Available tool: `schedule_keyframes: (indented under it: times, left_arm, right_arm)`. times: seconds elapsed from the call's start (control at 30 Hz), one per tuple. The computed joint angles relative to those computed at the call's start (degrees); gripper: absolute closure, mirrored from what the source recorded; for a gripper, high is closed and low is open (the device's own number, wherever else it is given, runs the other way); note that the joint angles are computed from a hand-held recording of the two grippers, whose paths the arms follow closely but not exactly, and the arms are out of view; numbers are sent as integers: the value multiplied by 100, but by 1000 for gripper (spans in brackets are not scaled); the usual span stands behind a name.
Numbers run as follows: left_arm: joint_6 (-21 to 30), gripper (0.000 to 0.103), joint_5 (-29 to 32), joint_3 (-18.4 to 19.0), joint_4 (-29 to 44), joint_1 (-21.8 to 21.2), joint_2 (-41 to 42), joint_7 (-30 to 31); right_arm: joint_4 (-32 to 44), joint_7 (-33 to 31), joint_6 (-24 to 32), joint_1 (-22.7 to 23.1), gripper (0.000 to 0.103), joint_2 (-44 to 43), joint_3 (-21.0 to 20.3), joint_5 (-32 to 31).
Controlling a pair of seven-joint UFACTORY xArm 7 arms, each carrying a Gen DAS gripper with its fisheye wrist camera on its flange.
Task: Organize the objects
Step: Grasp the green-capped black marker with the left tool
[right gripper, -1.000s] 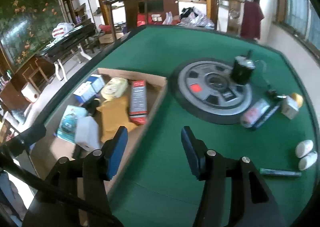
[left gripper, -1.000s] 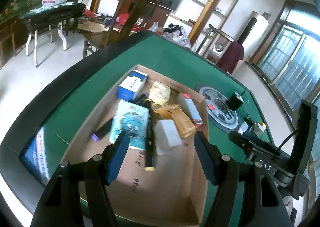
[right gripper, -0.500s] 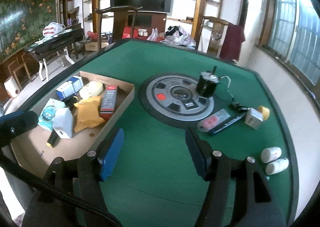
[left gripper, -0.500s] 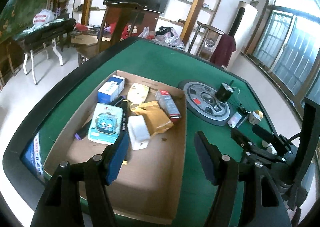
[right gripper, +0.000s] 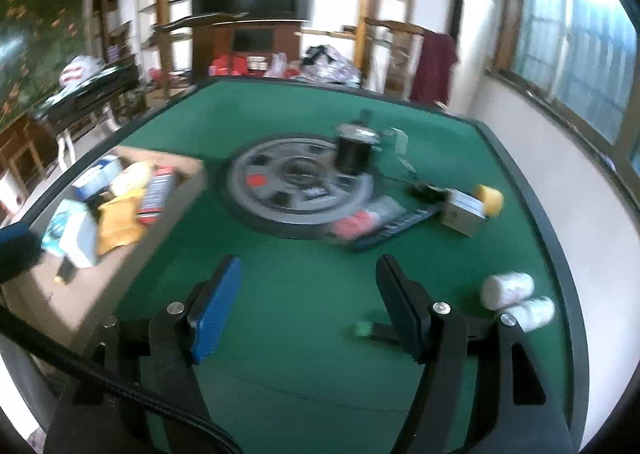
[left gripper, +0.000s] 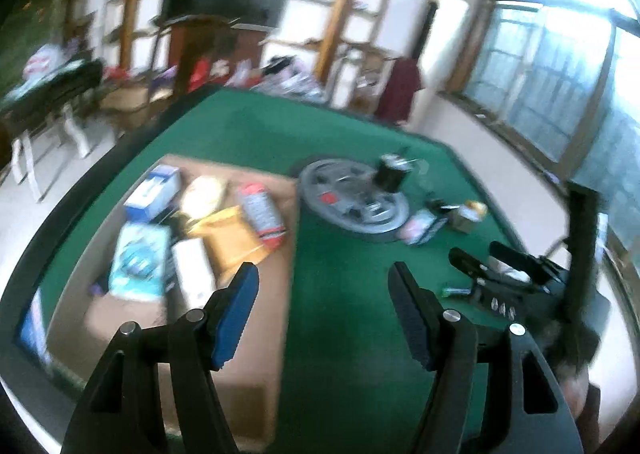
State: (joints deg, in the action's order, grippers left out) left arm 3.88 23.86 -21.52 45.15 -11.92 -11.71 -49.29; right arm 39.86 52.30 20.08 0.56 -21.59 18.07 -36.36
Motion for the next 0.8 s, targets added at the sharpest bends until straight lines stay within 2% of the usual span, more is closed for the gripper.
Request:
schedule_keyframes:
  times: [0.07, 0.1, 0.17, 0.23, 0.27, 0.37, 0.53, 0.63, 0.7, 0.8]
  left_arm:
    - [-220, 42, -59, 113, 154, -223, 178, 367]
    - [-342, 41, -302, 320, 292, -554, 373, 823]
    - [-188, 36, -902, 568, 638, -1072, 725, 1671]
    - [127, 36, -1345, 551, 1157, -1353, 1214, 2356]
    - [258, 36, -1428, 526, 1391, -1458, 1434, 2596]
    - [710, 36, -841, 654, 2330, -1988, 2279, 2825]
    - [1477, 36, -459, 880, 3785, -2735, 3475, 3568]
    - [1939, 36, -449, 1021, 4602, -3038, 4113, 3951]
    - [2222, 36, -593, 1044, 5108, -3131, 4517, 4217]
    - [2535, 36, -834, 1089, 5586, -3257, 4905, 4465]
  right_arm:
    - [-284, -394, -169, 104, 34, -234, -587, 473]
    - [-491, -730, -302, 185, 34, -386, -1045, 898]
    - [-734, -1106, -482, 194, 34, -567, -1548, 1423]
    - [-1012, -1276, -740, -46, 34, -726, -1957, 1752]
    - [-1073, -1335, -810, -147, 34, -744, -2035, 1855]
    - [-1314, -1660, -1201, -215, 34, -716, -2554, 2325]
    - [-1693, -2381, -1996, 610, 34, -741, -3857, 3341]
    - [-1741, -2745, -2050, 1275, 34, -837, -4634, 3817]
    - [-1777, -2925, -2061, 1529, 34, -977, -4943, 4070]
    - [-1773, -3155, -2086, 1738, 33, -1050, -5123, 4339]
